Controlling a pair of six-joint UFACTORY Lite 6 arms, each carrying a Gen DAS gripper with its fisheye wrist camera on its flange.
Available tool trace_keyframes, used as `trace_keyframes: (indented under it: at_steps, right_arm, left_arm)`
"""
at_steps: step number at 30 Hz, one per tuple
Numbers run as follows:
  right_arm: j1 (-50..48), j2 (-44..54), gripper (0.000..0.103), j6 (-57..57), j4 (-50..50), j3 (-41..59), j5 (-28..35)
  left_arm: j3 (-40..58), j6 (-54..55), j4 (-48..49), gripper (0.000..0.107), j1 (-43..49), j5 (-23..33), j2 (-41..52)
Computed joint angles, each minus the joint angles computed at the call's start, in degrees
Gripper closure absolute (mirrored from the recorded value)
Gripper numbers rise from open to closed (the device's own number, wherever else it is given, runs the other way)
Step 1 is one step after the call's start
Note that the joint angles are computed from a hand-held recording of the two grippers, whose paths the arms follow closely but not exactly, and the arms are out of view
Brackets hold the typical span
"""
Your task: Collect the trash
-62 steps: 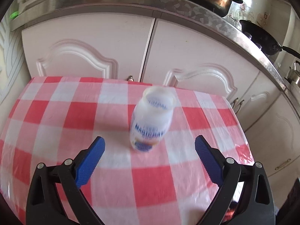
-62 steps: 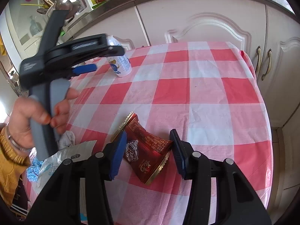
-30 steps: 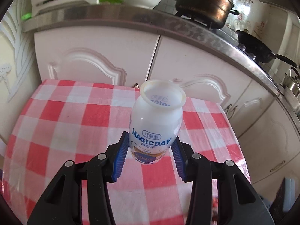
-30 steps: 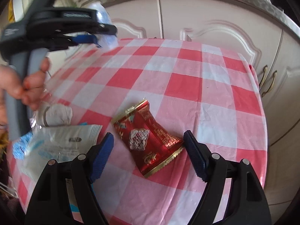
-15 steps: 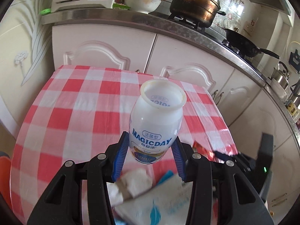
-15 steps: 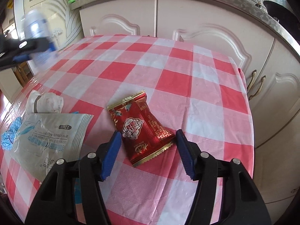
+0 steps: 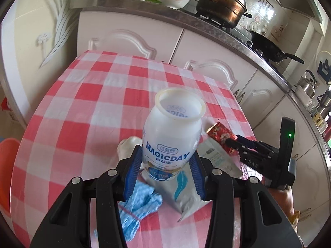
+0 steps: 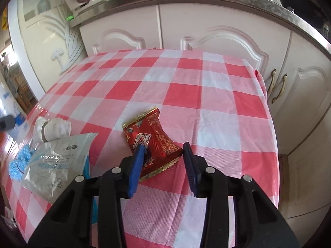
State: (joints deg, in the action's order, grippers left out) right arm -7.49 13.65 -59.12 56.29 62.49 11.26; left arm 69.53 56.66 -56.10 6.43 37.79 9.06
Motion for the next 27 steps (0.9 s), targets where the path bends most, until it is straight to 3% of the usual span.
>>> trace_keyframes:
  at_steps: [7,14,18,21,24,26,27]
  right_arm:
    - [-4.3,-1.1,0.071,-14.7,18.4,-1.7,4.0]
    - [-4.9,-1.9,0.072,-15.5,20.7,-2.7,4.7]
    - [-4.8,-2.9,0.073,-9.9,15.1,-3.0,6.0]
    - [-4.2,-2.4,0.072,-0.6,4.7,-1.6,7.7]
    - [-3.2,-1.9,0.060,5.2,-1.1,-1.4,6.9]
    - [-1.3,-2.4,0.044,8.5,-5.1,-2.2,3.2]
    - [-0.4,-2.3,0.044,11.8,-8.6,-2.2,2.0]
  left_arm:
    - [-5.8,5.4,-2.7,0.060,2.4,0.2,-4.8]
    - [-8.9,9.7,-4.8,0.060,5.5,2.2,-6.5]
    - [-9.4,11.2,-5.3,0.060,7.5,4.2,-6.5]
    - [-9.3,11.9,-5.5,0.060,8.8,5.4,-6.5]
    - [-9.6,12.9,-6.0,0.060,10.3,6.7,-6.6]
    - [-9.4,13.5,-6.3,0.060,11.2,7.7,-6.2]
    - [-9.3,13.9,-6.5,0.060,11.7,8.2,-5.9]
